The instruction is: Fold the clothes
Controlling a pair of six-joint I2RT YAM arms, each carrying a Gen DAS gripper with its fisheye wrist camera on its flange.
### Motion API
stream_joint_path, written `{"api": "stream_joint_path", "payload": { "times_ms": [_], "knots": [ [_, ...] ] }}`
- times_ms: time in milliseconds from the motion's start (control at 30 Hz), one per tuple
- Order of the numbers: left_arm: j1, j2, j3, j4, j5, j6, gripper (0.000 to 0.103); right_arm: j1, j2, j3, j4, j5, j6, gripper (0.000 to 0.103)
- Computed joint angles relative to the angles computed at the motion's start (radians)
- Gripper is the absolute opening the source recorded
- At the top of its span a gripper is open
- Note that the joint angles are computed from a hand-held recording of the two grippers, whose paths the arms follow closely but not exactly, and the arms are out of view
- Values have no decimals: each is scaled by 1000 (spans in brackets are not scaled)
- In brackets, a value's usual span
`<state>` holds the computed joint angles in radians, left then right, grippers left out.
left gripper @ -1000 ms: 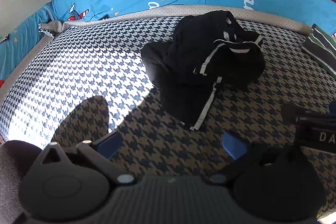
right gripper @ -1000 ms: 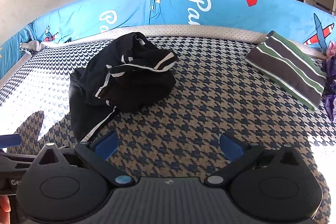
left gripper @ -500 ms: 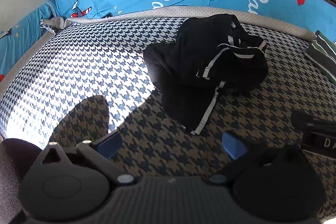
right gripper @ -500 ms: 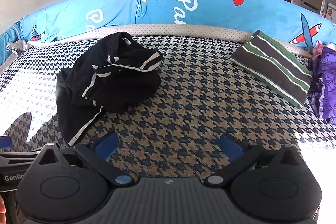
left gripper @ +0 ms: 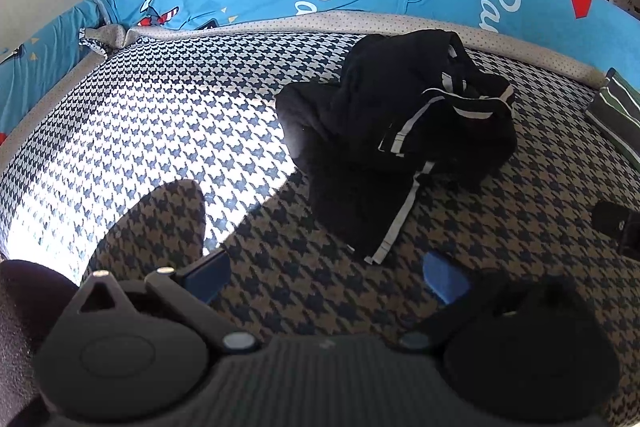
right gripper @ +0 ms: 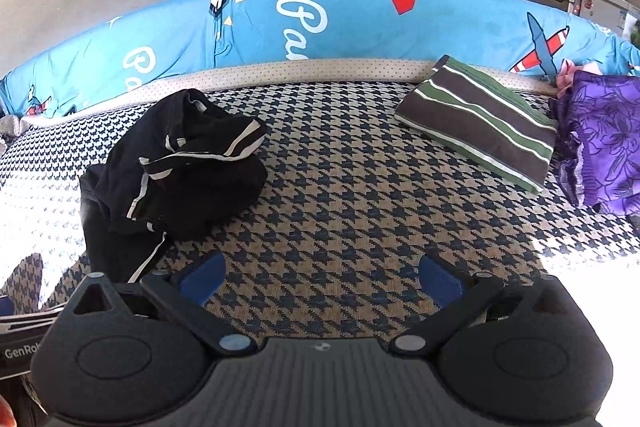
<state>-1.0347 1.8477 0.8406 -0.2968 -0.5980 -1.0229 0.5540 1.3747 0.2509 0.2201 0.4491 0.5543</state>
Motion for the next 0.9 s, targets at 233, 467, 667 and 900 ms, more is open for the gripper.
{"api": "stream_joint_path", "payload": {
  "times_ms": [233,467,667,900],
  "knots": [
    [0,20,13,5,6,8,103,-23,-28,-6,-5,7,25,103],
    [2,34,17,13,15,10,103,-33,-36,-8,-5,12,37,103],
    [5,38,17,17,21,13,103,-37,-30,-6,-2,9,38,103],
    [4,40,21,14,20,14,103,-40,-30,-5,-7,7,44,103]
  ]
}}
